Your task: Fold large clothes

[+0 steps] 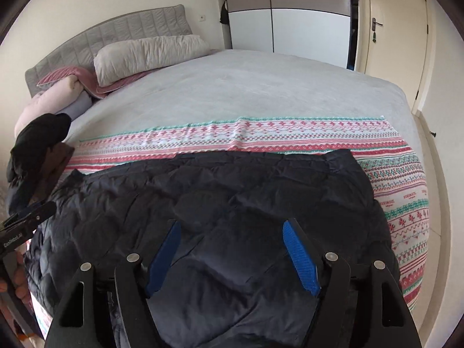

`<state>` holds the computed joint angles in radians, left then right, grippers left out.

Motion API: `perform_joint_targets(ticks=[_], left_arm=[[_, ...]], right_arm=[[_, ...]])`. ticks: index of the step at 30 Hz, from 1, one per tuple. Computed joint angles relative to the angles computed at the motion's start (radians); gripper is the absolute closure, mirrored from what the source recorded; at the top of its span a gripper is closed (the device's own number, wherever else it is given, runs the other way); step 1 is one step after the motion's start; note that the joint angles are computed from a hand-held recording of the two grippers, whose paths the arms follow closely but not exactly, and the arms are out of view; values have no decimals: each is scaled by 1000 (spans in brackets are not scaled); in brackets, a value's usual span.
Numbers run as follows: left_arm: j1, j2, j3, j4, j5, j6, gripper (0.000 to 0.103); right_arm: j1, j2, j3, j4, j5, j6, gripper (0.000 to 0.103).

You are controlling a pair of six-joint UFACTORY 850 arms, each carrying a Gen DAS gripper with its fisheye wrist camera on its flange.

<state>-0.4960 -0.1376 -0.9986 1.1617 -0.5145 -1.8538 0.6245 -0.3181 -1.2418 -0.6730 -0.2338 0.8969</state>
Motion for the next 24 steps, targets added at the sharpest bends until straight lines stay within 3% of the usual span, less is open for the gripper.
perform_joint_targets(ticks=[2,4,6,9,13,15,19,22,24], left_arm=[[-10,14,48,-6,43,-25,17],[-14,39,108,-39,39,-21,17],[-16,92,186,-25,-9,-68,17],[-16,185,274,-89,-106,-69,17],[-78,248,292,-197,-249,-62,17],[-136,244,269,-234,-296,-72,16],[-255,180,189,-307,-330,-34,2],[-324,120,133,-338,-349,-11,2],[-362,77,91,-360,-383,6,2]], right_arm=[[13,17,49,6,31,-9,29],[0,33,92,0,29,9,29],[-34,66,148,-94,28,126,29],[-91,113,207,-209,-52,299,29],[-126,217,291,-99,-22,267,29],[-89,261,324,-181,-38,350,28],[34,323,372,-253,-94,425,20],[97,343,394,-217,-90,378,15],[142,349,409,-281,-116,434,14]])
